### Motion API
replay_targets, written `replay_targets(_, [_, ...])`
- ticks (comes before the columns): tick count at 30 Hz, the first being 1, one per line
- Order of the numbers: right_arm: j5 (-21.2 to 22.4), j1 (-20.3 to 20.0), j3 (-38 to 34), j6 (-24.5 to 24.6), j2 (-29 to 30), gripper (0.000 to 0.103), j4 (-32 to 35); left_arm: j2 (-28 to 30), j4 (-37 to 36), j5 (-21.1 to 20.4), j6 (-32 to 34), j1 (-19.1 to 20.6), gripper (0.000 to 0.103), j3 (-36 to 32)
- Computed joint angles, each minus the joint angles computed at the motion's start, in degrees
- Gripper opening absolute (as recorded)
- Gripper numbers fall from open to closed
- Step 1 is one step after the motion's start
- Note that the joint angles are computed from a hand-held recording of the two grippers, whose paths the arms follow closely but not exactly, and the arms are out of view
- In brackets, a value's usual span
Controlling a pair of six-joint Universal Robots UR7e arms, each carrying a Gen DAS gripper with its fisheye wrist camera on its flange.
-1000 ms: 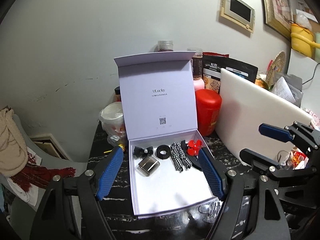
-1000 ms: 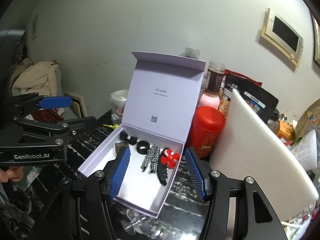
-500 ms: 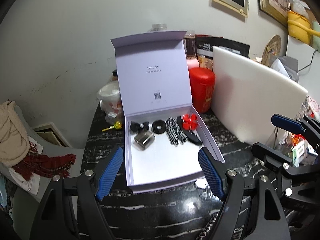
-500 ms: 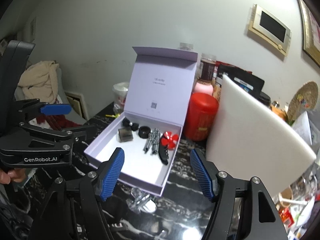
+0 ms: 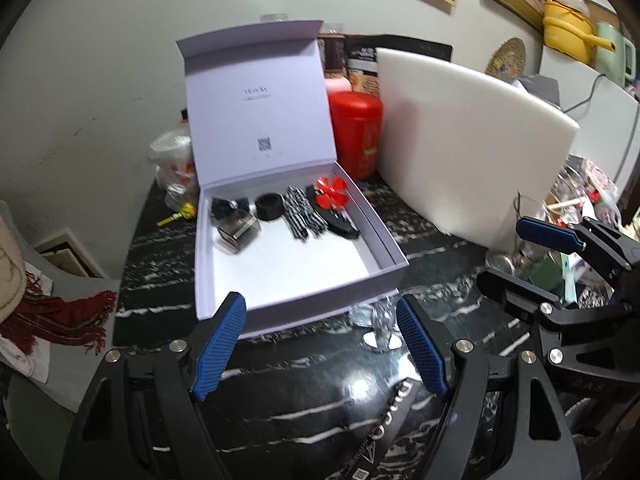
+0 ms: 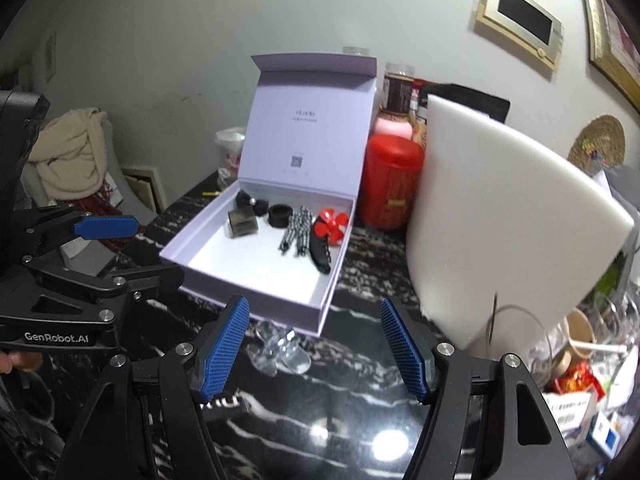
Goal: Organize rigid objects
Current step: 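Grasp the black printed case on the table with the left gripper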
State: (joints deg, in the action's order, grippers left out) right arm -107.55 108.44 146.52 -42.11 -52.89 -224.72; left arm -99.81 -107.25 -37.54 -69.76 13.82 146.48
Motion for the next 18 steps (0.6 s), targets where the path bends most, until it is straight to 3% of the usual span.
replay_targets(6, [0.84,-2.81,2.24,-0.49,3.49,0.07,-5.21,0.61,-0.47,-2.5,0.51,-0.91,0.078,1.85])
replay_targets(18, [2.0,-8.79,6.31,-0.87,10.09,0.07,-14.59,4.37,-15.95,-7.82,10.5,-0.69,0.078,7.13])
